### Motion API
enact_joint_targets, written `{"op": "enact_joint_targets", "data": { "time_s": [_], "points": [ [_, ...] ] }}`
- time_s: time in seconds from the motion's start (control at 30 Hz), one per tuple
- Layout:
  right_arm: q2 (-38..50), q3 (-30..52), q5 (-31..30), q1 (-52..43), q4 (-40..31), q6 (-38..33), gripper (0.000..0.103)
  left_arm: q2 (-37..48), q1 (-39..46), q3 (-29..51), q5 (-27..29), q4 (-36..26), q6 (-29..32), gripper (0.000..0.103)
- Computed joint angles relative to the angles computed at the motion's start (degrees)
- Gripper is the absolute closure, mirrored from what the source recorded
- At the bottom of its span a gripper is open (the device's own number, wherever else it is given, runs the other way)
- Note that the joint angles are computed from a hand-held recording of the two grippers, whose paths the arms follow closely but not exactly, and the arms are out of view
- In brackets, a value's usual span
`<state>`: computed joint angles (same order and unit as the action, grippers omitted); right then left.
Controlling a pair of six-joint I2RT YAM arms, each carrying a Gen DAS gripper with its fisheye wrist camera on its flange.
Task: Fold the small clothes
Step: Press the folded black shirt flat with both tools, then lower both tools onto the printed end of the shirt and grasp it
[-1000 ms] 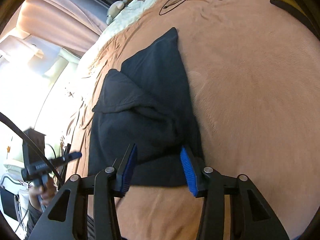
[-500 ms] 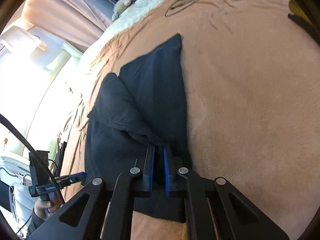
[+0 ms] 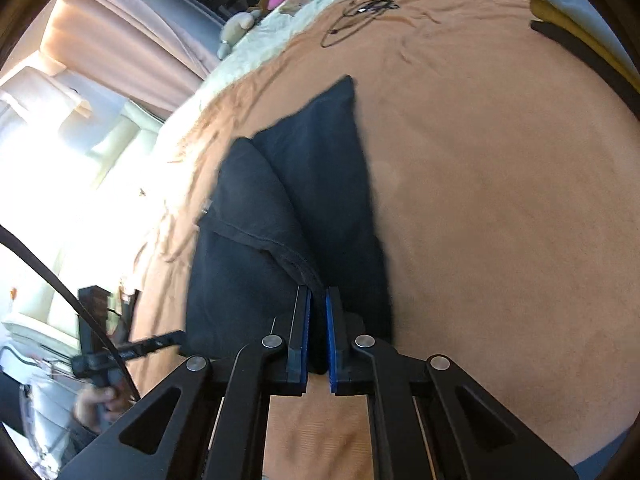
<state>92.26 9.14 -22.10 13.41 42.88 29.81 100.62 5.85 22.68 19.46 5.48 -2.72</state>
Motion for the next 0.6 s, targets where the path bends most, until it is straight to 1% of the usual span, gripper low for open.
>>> {"op": "enact_joint_targets", "data": {
  "time_s": [0.03, 0.1, 0.17, 0.2, 0.23, 0.27, 0.3, 0.4, 0.43, 0.47, 0.53, 0.6],
  "points": [
    [2.06, 0.54, 1.09, 0.41, 0.89, -0.22, 0.1, 1.04, 0.85, 0.27, 0.98, 0.09, 0.49, 0.075],
    [3.47, 1.22, 3.73, 1.97, 1.15, -0.54, 0.1, 1.81, 2.09, 0.48, 2.58, 0.08, 0.82, 0.075],
    [2.54, 1.7, 5.51, 3.44, -0.4, -0.03, 0.1, 1.75, 3.02, 0.77, 3.55, -0.72, 1.36, 0.075],
    [1.05, 1.94, 6.36, 4.12, -2.31, -0.36, 0.1, 1.46, 3.19, 0.74, 3.8, -1.04, 1.42, 0.075],
    [-0.61, 2.49, 7.7, 5.12, -4.89, -0.96, 0.1, 1.13, 3.56, 0.72, 4.07, -1.43, 1.93, 0.075],
    [-3.43, 3.56, 10.22, 6.94, -9.66, -2.15, 0.099, 0.8, 3.85, 0.77, 4.18, -1.76, 2.6, 0.075],
    [-6.5, 5.04, 14.01, 9.45, -15.26, -2.9, 0.099, 0.28, 4.08, 0.64, 4.11, -2.05, 3.12, 0.075],
    [-11.77, 10.19, 23.48, 16.29, -28.63, -3.63, 0.091, -0.11, 5.21, 1.69, 4.48, -3.4, 4.76, 0.075],
    [-12.79, 12.13, 26.25, 18.29, -32.2, -4.3, 0.08, 0.06, 5.95, 2.27, 5.34, -4.1, 5.36, 0.075],
    [-13.85, 13.24, 28.21, 20.1, -34.46, -4.26, 0.06, 0.12, 6.59, 2.83, 5.98, -4.65, 5.81, 0.075],
    [-15.37, 15.9, 32.38, 23.02, -38.32, -4.71, 0.041, 0.14, 7.14, 3.75, 6.49, -5.02, 5.99, 0.075],
    [-14.04, 19.67, 35.35, 25.58, -41.22, -5.02, 0.041, 0.44, 7.46, 4.8, 7.2, -5.46, 6.03, 0.075]
  ]
}}
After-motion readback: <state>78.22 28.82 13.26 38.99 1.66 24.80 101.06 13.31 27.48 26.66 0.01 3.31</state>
